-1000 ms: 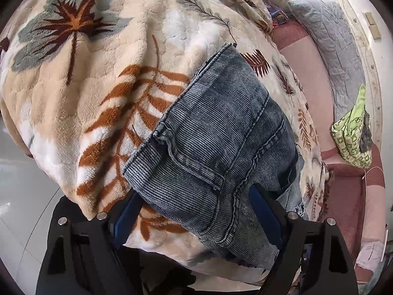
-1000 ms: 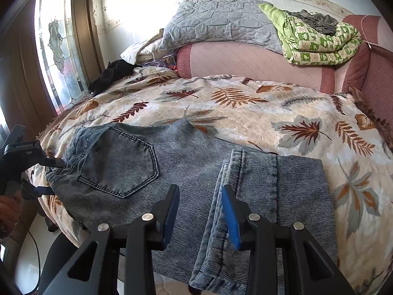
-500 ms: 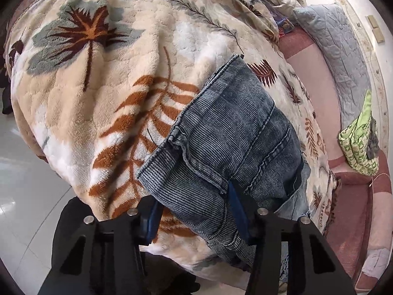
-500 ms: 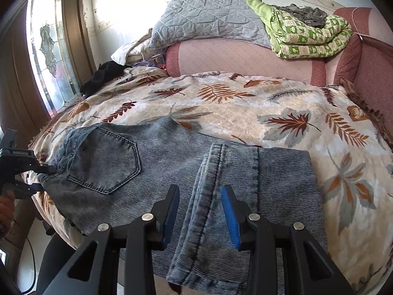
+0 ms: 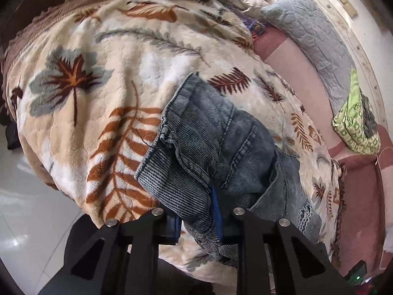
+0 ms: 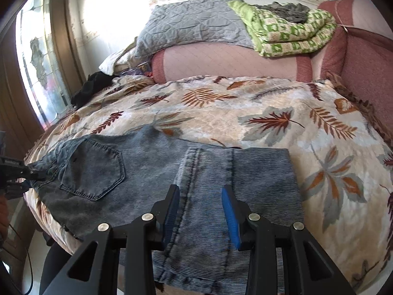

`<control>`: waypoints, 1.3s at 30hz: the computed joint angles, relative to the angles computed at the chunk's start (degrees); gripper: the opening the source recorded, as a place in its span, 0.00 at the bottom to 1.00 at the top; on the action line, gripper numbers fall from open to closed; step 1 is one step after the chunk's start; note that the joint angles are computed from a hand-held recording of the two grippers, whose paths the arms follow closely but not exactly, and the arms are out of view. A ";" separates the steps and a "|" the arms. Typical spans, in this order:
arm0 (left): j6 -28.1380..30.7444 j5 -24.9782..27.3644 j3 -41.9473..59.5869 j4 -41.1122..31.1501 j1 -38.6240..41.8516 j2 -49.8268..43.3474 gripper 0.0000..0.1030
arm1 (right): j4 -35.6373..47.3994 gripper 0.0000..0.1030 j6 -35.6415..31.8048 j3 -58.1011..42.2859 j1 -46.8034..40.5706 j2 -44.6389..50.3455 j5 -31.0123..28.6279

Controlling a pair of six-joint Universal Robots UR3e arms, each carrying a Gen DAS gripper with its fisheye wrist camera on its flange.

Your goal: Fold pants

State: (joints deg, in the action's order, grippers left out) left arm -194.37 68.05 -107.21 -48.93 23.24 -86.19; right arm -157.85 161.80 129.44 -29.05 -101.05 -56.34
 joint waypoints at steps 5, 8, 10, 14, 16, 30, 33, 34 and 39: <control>0.80 4.84 3.03 0.54 -4.93 1.39 0.18 | 1.93 0.38 0.33 0.23 -4.19 -1.11 1.82; 1.45 6.90 4.89 0.18 -7.67 2.09 0.17 | 3.68 0.38 0.51 0.22 -7.40 -1.58 3.08; 1.21 8.84 6.99 0.04 -10.24 1.70 0.16 | 5.17 0.38 0.74 -0.13 -9.52 -1.39 3.88; 1.56 12.45 11.52 -1.31 -15.63 0.97 0.15 | 8.78 0.38 1.99 -0.91 -14.37 -0.87 5.26; 1.84 13.20 14.15 -2.00 -18.29 0.49 0.13 | 10.51 0.38 2.33 -1.20 -16.85 -0.62 6.11; 1.34 18.83 38.93 -7.42 -42.66 -16.65 0.11 | 19.73 0.38 3.95 -3.82 -30.35 3.13 10.07; 1.01 19.09 46.44 -9.20 -48.26 -24.12 0.11 | 18.38 0.38 5.40 -4.01 -31.22 4.21 9.88; 0.93 19.29 48.66 -9.01 -50.13 -26.94 0.11 | 17.97 0.38 5.82 -4.08 -31.77 4.66 9.79; 2.05 19.73 65.33 -13.56 -56.76 -46.07 0.11 | 15.60 0.38 7.73 -4.42 -33.16 7.01 8.66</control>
